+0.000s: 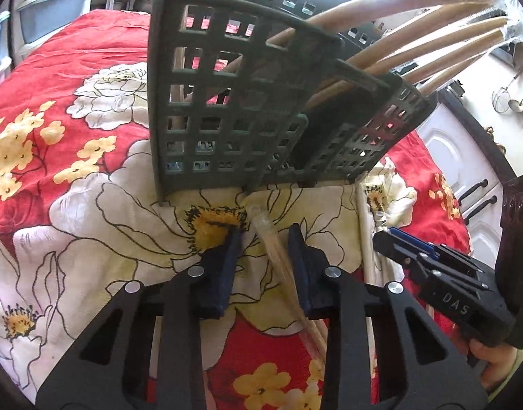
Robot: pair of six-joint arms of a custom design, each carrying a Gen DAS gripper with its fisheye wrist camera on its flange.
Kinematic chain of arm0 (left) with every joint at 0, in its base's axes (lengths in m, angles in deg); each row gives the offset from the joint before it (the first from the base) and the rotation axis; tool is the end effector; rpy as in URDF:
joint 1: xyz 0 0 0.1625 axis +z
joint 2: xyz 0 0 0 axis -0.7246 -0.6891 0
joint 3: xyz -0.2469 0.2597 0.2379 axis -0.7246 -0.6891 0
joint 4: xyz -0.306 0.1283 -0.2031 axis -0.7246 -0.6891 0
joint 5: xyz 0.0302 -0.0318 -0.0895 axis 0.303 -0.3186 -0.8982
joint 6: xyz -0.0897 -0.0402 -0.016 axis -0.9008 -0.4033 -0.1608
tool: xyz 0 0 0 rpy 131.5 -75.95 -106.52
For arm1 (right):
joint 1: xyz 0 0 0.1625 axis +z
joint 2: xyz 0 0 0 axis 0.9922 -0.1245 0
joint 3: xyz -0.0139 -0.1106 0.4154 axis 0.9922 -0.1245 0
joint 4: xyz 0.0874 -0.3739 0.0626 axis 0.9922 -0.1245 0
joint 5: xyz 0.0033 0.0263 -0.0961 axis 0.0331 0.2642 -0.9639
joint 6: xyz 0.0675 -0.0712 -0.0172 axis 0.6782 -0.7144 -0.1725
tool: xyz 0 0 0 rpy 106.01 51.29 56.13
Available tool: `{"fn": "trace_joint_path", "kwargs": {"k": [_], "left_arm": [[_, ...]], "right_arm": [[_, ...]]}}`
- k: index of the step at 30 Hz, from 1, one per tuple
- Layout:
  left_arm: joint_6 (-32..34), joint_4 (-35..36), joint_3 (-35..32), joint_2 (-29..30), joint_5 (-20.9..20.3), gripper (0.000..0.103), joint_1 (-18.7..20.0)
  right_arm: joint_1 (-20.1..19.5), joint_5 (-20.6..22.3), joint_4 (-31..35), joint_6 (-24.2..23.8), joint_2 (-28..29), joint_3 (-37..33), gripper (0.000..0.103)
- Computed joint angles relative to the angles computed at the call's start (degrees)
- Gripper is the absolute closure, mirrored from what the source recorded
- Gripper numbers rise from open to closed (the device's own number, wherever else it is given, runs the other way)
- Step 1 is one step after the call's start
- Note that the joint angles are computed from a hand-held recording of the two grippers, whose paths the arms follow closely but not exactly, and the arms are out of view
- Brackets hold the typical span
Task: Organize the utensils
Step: 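Close the right tool on more chopsticks while the left tool closes on chopsticks, then raise the chopsticks with the right tool toward the holder while the left tool does likewise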
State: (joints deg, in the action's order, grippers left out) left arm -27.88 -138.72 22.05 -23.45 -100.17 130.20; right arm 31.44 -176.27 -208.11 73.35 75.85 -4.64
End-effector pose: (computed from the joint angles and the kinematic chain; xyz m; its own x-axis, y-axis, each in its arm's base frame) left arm 0.0786 -0.6862 0.2791 -0.8312 0.4366 -0.3443 0.5351 0.7964 -0.2817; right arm 0.3551 -0.6368 -0.1719 -0.8340 0.1773 0.5225 -0.2220 0.7591 -0.6120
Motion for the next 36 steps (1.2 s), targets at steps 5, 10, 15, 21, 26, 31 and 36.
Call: {"fn": "trace_joint_path", "kwargs": {"k": [5, 10, 15, 21, 26, 31, 36], "left_arm": [[-0.7, 2.1, -1.3, 0.2, -2.0, 0.082, 0.7], [-1.7, 4.5, -2.9, 0.3, -4.1, 0.086, 1.7], [-3.0, 7.9, -5.3, 0.5, -7.4, 0.089, 3.2], [-5.3, 12.5, -8.7, 1.3, -12.8, 0.091, 5.3], [-6.2, 13.0, -8.8, 0.5, -14.9, 0.094, 6.3], [-6.5, 11.5, -7.5, -1.0, -16.0, 0.096, 6.4], [-6.2, 9.6, -5.8, -3.0, -17.4, 0.097, 6.3]], "right_arm": [[-0.4, 2.2, -3.3, 1.9, -1.1, 2.7, 0.089], [-1.1, 6.7, -7.7, 4.3, -2.8, 6.4, 0.092], [-0.9, 9.9, -13.2, 4.4, -3.3, 8.3, 0.094], [0.3, 10.1, -16.5, 2.6, -3.6, 8.6, 0.095], [0.9, 9.7, -17.2, 1.6, -3.7, 8.9, 0.095], [1.6, 8.4, -18.0, 0.5, -3.8, 8.9, 0.095], [2.4, 7.2, -18.6, -1.2, -3.5, 8.3, 0.095]]}}
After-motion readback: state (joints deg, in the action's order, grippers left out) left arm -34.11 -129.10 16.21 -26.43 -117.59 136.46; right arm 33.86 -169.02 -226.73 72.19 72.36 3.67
